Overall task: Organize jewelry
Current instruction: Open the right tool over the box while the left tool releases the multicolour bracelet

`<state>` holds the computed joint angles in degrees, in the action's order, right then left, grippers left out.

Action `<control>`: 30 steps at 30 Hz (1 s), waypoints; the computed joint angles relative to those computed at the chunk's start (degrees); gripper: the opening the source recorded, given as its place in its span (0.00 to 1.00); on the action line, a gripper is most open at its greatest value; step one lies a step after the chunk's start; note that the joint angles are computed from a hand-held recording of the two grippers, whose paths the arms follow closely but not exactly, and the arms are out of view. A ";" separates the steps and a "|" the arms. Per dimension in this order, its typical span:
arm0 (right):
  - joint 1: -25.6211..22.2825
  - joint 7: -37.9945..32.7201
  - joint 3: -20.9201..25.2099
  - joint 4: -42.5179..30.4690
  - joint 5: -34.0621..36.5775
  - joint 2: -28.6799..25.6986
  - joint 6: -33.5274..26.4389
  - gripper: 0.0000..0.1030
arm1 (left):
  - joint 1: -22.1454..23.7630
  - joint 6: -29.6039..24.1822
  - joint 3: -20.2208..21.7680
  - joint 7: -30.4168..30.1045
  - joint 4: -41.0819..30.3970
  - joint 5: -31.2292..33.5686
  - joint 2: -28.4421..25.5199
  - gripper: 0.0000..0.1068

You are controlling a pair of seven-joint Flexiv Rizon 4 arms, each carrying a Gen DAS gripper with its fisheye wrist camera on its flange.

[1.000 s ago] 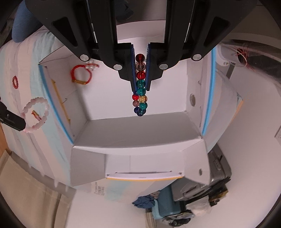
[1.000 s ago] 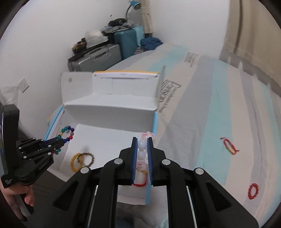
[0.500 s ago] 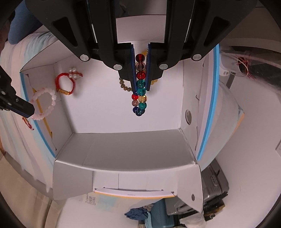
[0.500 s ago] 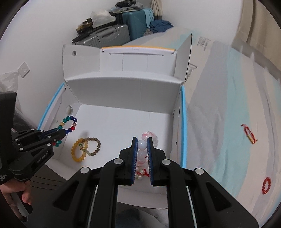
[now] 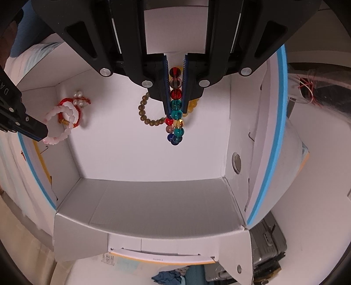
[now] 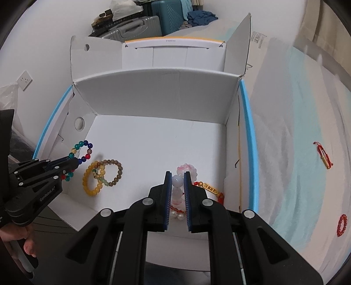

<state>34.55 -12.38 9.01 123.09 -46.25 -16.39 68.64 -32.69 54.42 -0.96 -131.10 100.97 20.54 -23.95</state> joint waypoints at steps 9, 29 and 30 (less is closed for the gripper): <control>0.15 -1.38 -0.07 -0.39 1.95 -1.49 0.41 0.11 | -0.09 -0.47 0.10 0.50 -0.55 -0.89 -1.74 0.11; -3.05 10.10 -0.91 3.77 -13.45 5.60 2.70 0.83 | -2.96 -2.10 0.70 -6.03 -3.42 6.68 0.81 0.65; -3.52 10.10 -0.51 4.12 -13.62 6.29 2.27 0.85 | -3.26 -2.48 0.68 -6.41 -3.87 7.16 0.85 0.72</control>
<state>31.03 -2.28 8.50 127.21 -59.87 -10.10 70.92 -35.96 51.94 -0.28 -137.51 97.10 27.71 -23.10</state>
